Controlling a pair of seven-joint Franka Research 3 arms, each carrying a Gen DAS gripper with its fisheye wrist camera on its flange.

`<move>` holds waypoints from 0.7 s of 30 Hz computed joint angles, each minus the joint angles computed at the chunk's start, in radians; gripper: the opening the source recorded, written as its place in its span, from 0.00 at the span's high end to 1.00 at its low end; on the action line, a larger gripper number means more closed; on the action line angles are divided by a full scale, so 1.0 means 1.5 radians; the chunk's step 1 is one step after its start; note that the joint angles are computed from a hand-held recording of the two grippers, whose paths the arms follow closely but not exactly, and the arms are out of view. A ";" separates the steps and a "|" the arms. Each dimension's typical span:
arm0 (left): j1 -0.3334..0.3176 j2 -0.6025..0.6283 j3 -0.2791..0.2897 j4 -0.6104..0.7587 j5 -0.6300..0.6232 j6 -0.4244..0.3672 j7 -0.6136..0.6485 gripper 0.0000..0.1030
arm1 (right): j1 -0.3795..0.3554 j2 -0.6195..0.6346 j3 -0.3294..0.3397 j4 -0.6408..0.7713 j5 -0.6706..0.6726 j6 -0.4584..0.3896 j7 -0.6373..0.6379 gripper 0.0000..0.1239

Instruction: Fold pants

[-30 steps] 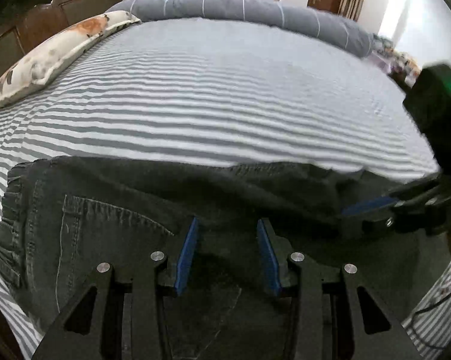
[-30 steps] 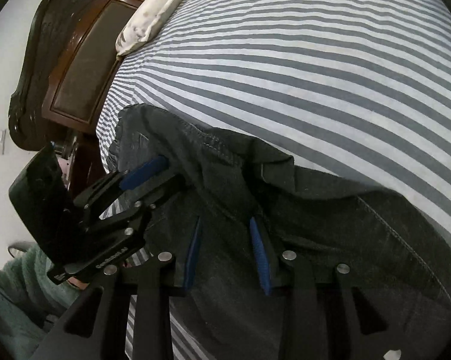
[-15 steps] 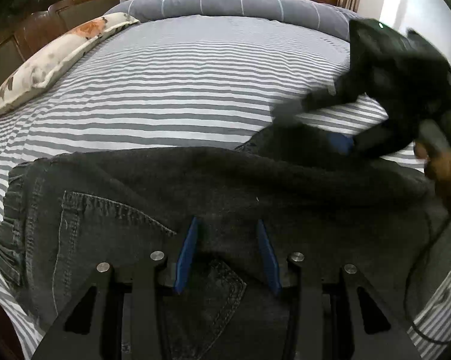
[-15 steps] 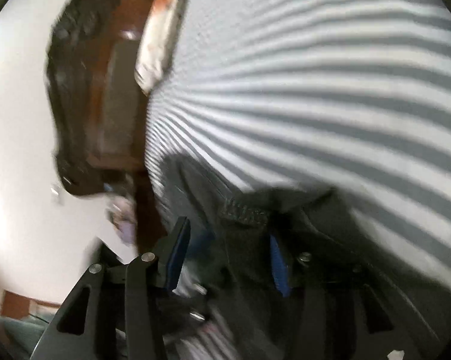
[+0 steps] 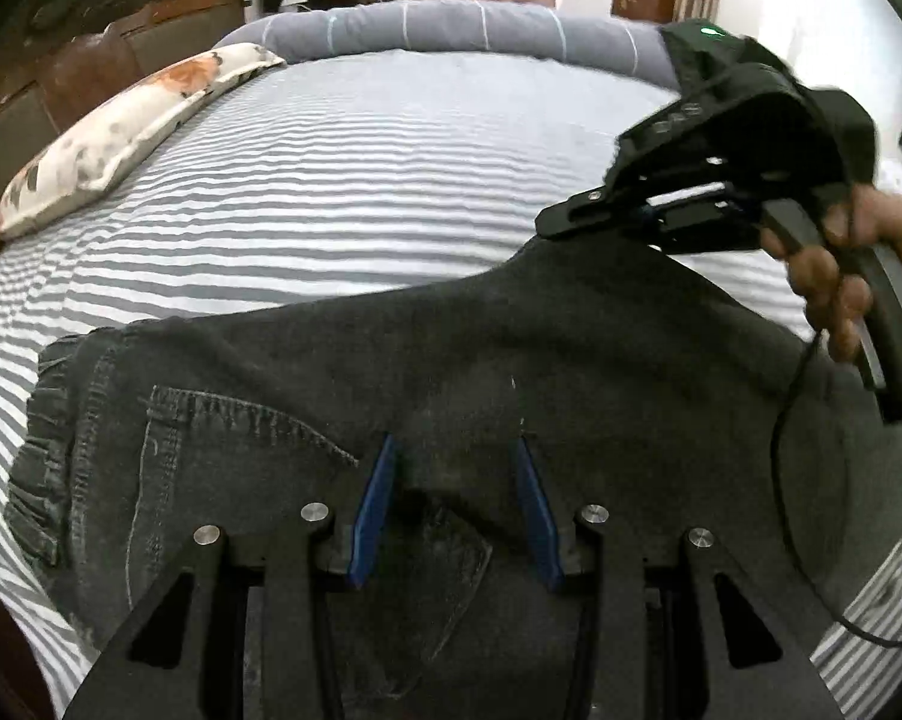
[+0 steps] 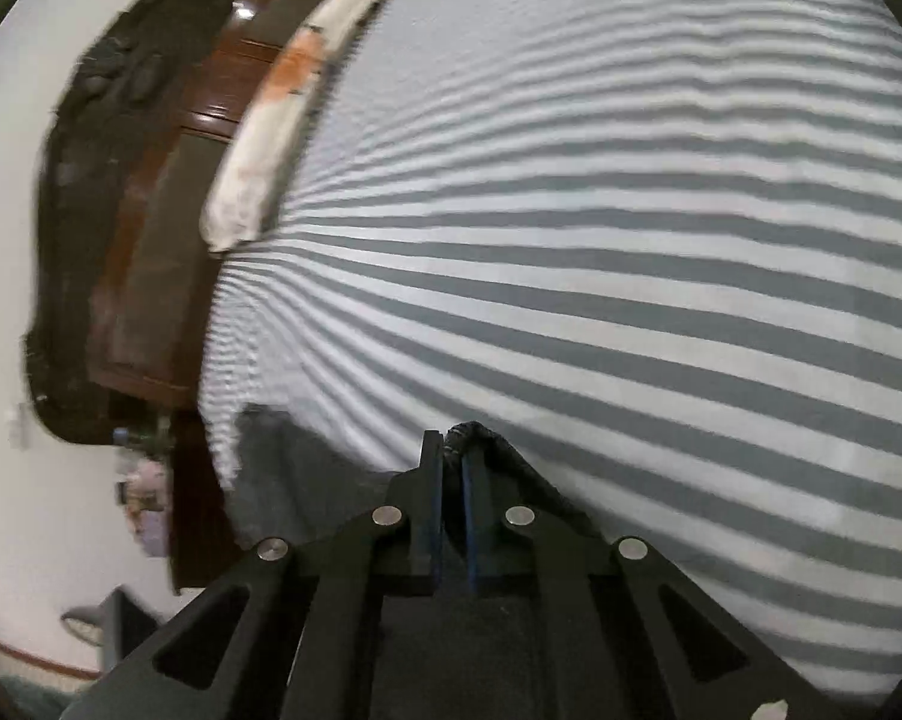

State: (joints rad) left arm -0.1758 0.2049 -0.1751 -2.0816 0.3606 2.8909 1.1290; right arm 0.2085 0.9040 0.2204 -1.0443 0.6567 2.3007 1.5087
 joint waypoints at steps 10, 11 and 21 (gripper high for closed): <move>0.011 -0.048 -0.018 -0.043 -0.024 -0.012 0.028 0.59 | -0.012 -0.135 -0.017 -0.184 0.001 0.108 0.002 0.77; 0.020 -0.059 -0.028 -0.054 -0.061 -0.005 0.059 0.59 | -0.019 -0.164 -0.013 -0.221 0.016 0.123 -0.008 0.77; -0.024 -0.061 -0.020 -0.039 -0.021 -0.172 0.060 0.59 | 0.004 -0.308 -0.054 -0.489 0.047 0.228 0.061 0.79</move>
